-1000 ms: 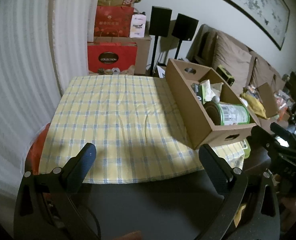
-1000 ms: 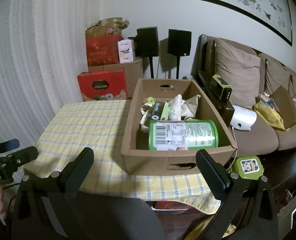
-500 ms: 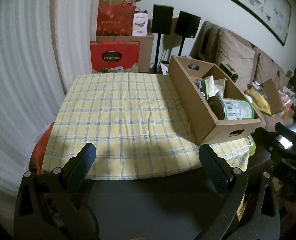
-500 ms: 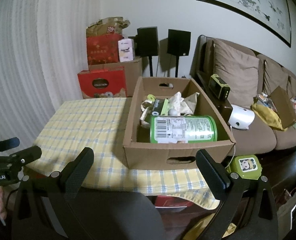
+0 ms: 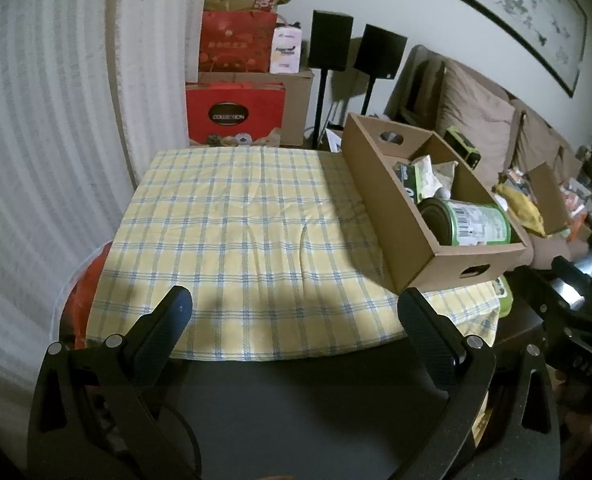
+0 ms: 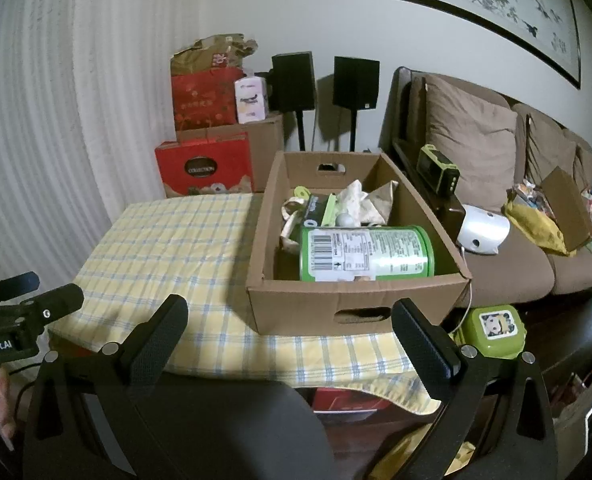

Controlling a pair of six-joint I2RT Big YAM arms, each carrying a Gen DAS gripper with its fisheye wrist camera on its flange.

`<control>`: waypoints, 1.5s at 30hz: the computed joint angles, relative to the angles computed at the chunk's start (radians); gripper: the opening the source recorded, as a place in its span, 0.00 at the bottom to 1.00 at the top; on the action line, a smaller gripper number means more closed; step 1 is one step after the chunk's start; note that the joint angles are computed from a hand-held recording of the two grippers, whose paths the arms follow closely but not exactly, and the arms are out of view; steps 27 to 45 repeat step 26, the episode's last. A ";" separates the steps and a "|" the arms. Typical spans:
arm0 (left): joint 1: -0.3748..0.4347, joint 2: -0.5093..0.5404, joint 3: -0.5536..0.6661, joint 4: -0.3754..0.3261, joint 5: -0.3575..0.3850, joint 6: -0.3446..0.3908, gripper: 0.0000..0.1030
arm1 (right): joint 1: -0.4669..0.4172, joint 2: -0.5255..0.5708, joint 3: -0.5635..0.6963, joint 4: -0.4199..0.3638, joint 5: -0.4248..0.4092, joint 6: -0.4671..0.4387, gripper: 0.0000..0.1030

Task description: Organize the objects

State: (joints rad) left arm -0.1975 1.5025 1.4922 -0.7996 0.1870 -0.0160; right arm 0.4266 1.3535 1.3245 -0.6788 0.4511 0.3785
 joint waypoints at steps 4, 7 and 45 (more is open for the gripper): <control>0.000 0.000 0.001 -0.002 -0.001 0.001 1.00 | 0.001 0.001 0.000 0.000 0.002 0.000 0.99; -0.002 0.000 0.001 -0.003 -0.002 0.004 1.00 | 0.000 0.000 -0.001 0.001 0.001 0.001 0.99; -0.014 -0.005 -0.004 -0.007 -0.001 0.001 1.00 | 0.001 0.001 -0.003 0.003 0.004 0.004 0.99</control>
